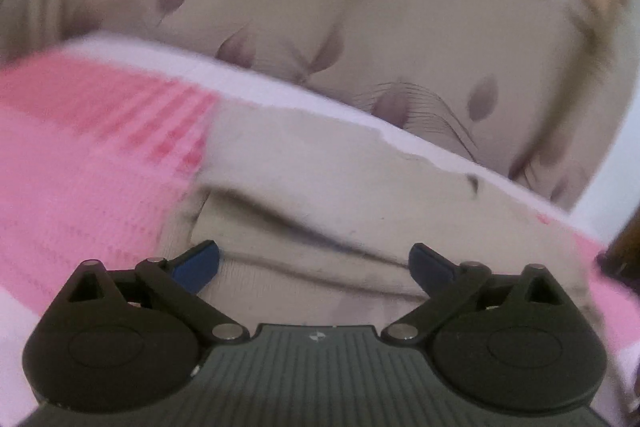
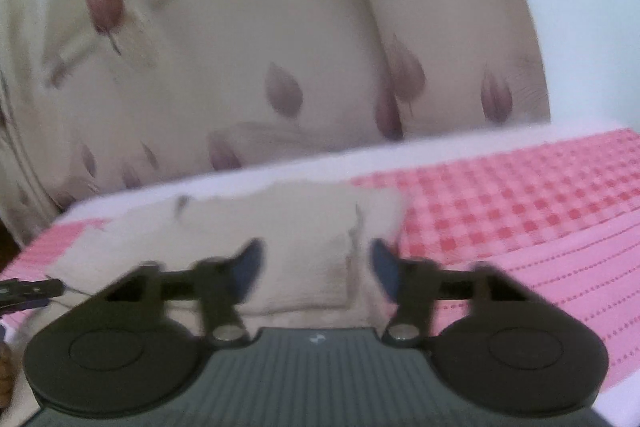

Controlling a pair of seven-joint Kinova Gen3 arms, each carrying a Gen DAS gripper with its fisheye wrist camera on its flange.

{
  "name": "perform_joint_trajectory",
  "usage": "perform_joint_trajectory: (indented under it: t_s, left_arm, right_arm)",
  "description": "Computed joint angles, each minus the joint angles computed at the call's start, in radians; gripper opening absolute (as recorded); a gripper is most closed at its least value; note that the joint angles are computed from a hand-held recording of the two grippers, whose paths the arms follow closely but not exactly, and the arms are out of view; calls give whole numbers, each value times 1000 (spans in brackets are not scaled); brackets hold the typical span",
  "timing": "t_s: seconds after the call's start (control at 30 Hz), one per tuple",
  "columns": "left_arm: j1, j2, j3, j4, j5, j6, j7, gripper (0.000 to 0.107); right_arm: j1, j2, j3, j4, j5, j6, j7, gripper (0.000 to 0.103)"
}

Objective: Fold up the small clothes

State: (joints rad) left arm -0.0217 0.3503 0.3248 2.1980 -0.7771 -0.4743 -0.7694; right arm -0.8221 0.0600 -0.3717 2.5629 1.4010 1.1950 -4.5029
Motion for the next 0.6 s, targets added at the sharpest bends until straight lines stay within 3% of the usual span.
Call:
perform_joint_trajectory:
  t_s: [0.07,0.13,0.2,0.3,0.43,0.6]
  left_arm:
    - [-32,-6,7,11,-26,-29,33,102]
    - [8,7,-27,-2,13,-27,0,102]
    - [10,15,-26,-1,41,-33,-19,103]
    - [24,-5,-36,15,89,-33,-36,103]
    - [52,-25,-57,34,176,-31,-62,103]
    - [56,-33,-55,34,194,-20,-73,103]
  right_arm:
    - [79,10,16,-9,64,-81,39,35]
    - [160,20,20,-33,100,-155,102,28]
    - [172,23,32,-48,117,-171,136,12]
    - [86,37,61,-83,58,-82,243,10]
    - [83,41,61,-115,-15,-14,369,10]
    - [125,68,82,-92,37,-78,320,10]
